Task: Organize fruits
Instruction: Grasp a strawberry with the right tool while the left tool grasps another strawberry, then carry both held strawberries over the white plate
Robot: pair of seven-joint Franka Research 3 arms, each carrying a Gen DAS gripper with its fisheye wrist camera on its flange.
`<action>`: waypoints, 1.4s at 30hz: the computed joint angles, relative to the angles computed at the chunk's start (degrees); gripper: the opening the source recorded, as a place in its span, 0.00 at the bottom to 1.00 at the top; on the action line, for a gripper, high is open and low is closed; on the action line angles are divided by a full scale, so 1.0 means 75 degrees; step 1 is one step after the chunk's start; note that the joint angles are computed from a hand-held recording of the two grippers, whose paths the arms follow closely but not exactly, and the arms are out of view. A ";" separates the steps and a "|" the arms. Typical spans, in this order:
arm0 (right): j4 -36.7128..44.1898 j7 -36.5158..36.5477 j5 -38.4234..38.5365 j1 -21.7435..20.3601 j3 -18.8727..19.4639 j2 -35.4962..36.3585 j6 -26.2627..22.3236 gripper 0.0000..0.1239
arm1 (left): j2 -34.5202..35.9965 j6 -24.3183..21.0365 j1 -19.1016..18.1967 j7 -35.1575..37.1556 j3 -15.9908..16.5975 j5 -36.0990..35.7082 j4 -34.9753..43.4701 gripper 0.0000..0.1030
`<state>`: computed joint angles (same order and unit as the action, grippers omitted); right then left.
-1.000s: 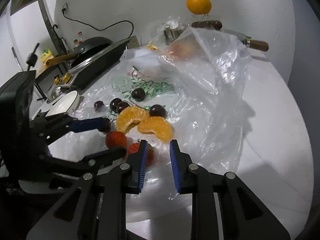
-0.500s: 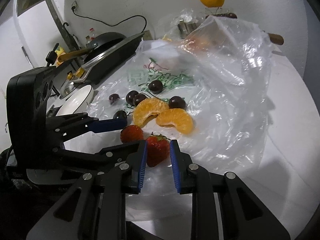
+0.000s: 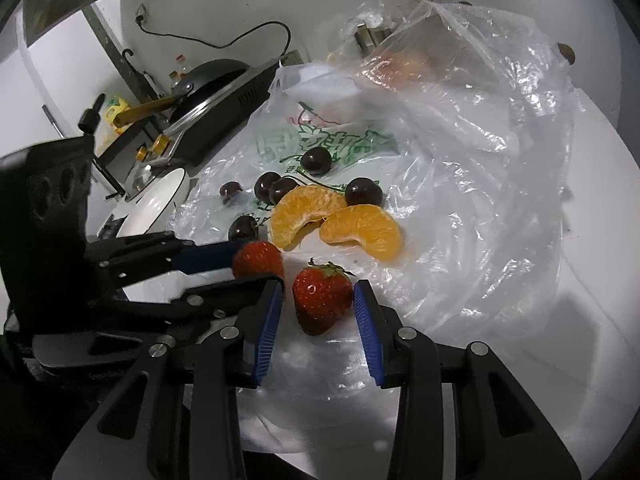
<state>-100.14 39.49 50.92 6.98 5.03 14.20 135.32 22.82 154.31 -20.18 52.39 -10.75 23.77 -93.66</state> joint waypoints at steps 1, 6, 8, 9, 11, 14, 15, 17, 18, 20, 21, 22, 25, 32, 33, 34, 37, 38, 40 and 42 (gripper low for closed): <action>-0.0016 0.0006 -0.0046 0.0020 -0.0001 -0.0008 0.0044 0.32 | -0.0053 0.0020 -0.0013 -0.0038 0.0034 0.0050 -0.0049 0.35; -0.0199 0.0074 -0.0437 0.0215 0.0007 -0.0109 0.0573 0.27 | -0.0299 0.0133 -0.0048 -0.0283 0.0121 0.0302 -0.0310 0.35; -0.0239 0.0131 -0.0523 0.0252 0.0012 -0.0141 0.0692 0.27 | -0.0444 0.0230 -0.0026 -0.0384 0.0146 0.0408 -0.0480 0.35; -0.0266 0.0127 -0.0508 0.0257 0.0021 -0.0172 0.0758 0.27 | -0.0507 0.0269 -0.0013 -0.0434 0.0152 0.0452 -0.0551 0.35; -0.0319 0.0101 -0.0435 0.0266 0.0040 -0.0259 0.0912 0.27 | -0.0633 0.0342 0.0020 -0.0539 0.0184 0.0571 -0.0680 0.35; -0.0316 0.0054 -0.0436 0.0315 0.0053 -0.0352 0.1082 0.27 | -0.0859 0.0473 0.0077 -0.0739 0.0234 0.0776 -0.0920 0.35; -0.0299 0.0076 -0.0476 0.0350 0.0056 -0.0369 0.1146 0.27 | -0.0933 0.0520 0.0098 -0.0814 0.0249 0.0854 -0.1002 0.35; -0.0264 0.0096 -0.0538 0.0411 0.0069 -0.0409 0.1260 0.27 | -0.1092 0.0604 0.0135 -0.0993 0.0294 0.1052 -0.1169 0.35; -0.0245 0.0109 -0.0571 0.0440 0.0075 -0.0421 0.1303 0.27 | -0.1181 0.0652 0.0160 -0.1092 0.0312 0.1153 -0.1268 0.35; -0.0216 0.0125 -0.0627 0.0492 0.0089 -0.0440 0.1382 0.27 | -0.1381 0.0732 0.0222 -0.1303 0.0344 0.1360 -0.1474 0.35; -0.0191 0.0138 -0.0657 0.0521 0.0101 -0.0445 0.1410 0.27 | -0.1461 0.0772 0.0259 -0.1406 0.0351 0.1461 -0.1569 0.35; -0.0167 0.0148 -0.0685 0.0554 0.0115 -0.0450 0.1436 0.27 | -0.1560 0.0819 0.0314 -0.1479 0.0347 0.1523 -0.1682 0.35; -0.0126 0.0121 -0.0697 0.0648 0.0174 -0.0476 0.1520 0.27 | -0.1901 0.0961 0.0484 -0.1782 0.0363 0.1779 -0.2064 0.35; 0.0077 0.0270 -0.0958 0.0962 0.0305 -0.0399 0.1671 0.27 | -0.2644 0.1183 0.0920 -0.2581 0.0290 0.2502 -0.2898 0.35; 0.0091 0.0294 -0.1028 0.1019 0.0330 -0.0394 0.1694 0.27 | -0.2741 0.1233 0.1000 -0.2645 0.0268 0.2538 -0.3018 0.35; 0.0116 0.0325 -0.1096 0.1074 0.0351 -0.0378 0.1715 0.27 | -0.2845 0.1278 0.1080 -0.2706 0.0250 0.2579 -0.3146 0.35; 0.0198 0.0507 -0.1321 0.1224 0.0394 -0.0326 0.1751 0.27 | -0.3151 0.1431 0.1328 -0.2896 0.0199 0.2713 -0.3536 0.35; 0.0223 0.0574 -0.1404 0.1277 0.0409 -0.0309 0.1773 0.27 | -0.3256 0.1482 0.1414 -0.3003 0.0183 0.2802 -0.3668 0.35; 0.0231 0.0664 -0.1546 0.1373 0.0443 -0.0305 0.1840 0.27 | -0.3434 0.1576 0.1583 -0.3197 0.0143 0.2954 -0.3891 0.35; 0.0310 0.0795 -0.1749 0.1489 0.0475 -0.0258 0.1838 0.27 | -0.3621 0.1664 0.1766 -0.3441 0.0099 0.3170 -0.4124 0.35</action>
<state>-97.82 45.45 37.81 18.15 8.59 12.27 149.10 -4.34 166.79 -6.94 26.58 -10.01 47.54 -124.59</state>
